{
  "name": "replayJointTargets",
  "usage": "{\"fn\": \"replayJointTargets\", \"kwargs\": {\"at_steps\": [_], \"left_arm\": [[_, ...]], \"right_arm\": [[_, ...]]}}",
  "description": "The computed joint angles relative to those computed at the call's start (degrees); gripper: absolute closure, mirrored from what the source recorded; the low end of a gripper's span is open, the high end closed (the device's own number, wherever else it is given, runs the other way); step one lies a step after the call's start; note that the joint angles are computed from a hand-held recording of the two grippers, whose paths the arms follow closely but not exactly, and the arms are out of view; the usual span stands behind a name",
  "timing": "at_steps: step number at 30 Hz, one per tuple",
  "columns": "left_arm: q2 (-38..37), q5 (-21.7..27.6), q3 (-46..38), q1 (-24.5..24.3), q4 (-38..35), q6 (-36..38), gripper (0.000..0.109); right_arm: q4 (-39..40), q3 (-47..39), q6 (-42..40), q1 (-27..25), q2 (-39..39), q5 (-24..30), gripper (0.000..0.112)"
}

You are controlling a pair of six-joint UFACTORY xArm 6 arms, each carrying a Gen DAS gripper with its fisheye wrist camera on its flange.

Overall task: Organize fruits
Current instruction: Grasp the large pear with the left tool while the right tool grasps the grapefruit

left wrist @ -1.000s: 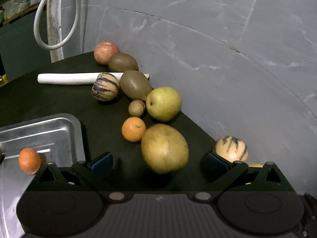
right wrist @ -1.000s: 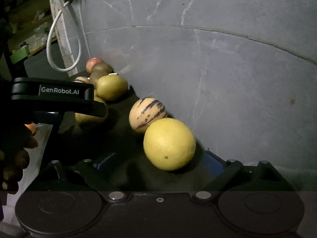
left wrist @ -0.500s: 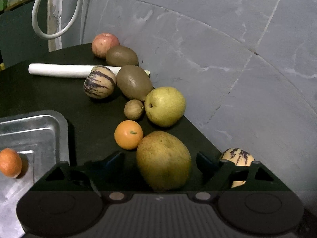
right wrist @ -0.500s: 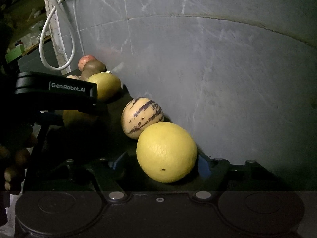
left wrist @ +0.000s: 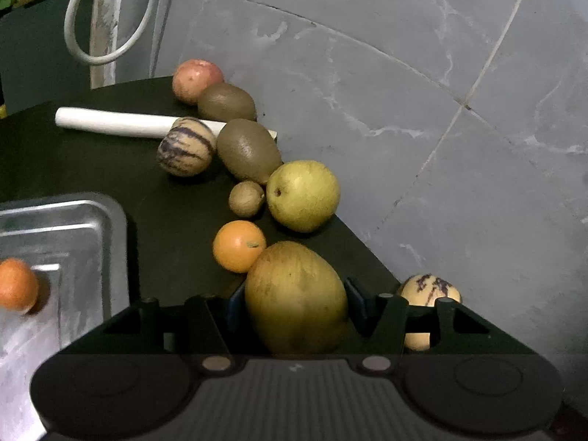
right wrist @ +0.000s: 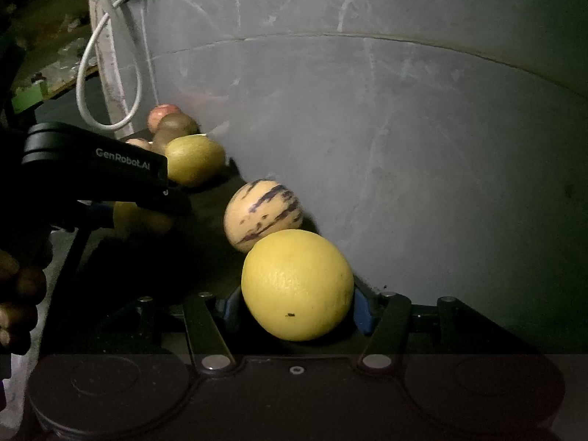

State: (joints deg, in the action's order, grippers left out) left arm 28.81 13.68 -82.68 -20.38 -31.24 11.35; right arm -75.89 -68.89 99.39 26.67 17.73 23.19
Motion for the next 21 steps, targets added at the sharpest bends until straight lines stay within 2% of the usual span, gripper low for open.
{"fn": "replayJointTargets", "kwargs": {"at_steps": [4, 9, 13, 18, 21], "left_arm": [[-3.41, 0.34, 4.02, 0.16, -3.42, 1.8, 0.049], [-8.97, -1.82, 11.16, 0.89, -7.65, 3.58, 0.049], [-13.55, -4.14, 16.3, 2.4, -7.47, 0.7, 0.049], [-18.45, -7.86, 22.65, 6.21, 3.62, -11.55, 0.049], [-20.77, -9.27, 26.08, 10.03, 18.06, -26.01, 0.049]], "right_arm": [[-0.75, 0.76, 0.75, 0.45, -0.82, -2.32, 0.053], [-2.61, -0.38, 0.73, 1.56, -0.66, -5.01, 0.053], [-2.33, -3.43, -1.63, 2.35, 1.02, -7.66, 0.053], [1.13, -9.32, -8.9, 3.2, 5.14, -12.45, 0.053], [6.78, -13.05, -16.99, 4.02, 8.15, -15.31, 0.053]]}}
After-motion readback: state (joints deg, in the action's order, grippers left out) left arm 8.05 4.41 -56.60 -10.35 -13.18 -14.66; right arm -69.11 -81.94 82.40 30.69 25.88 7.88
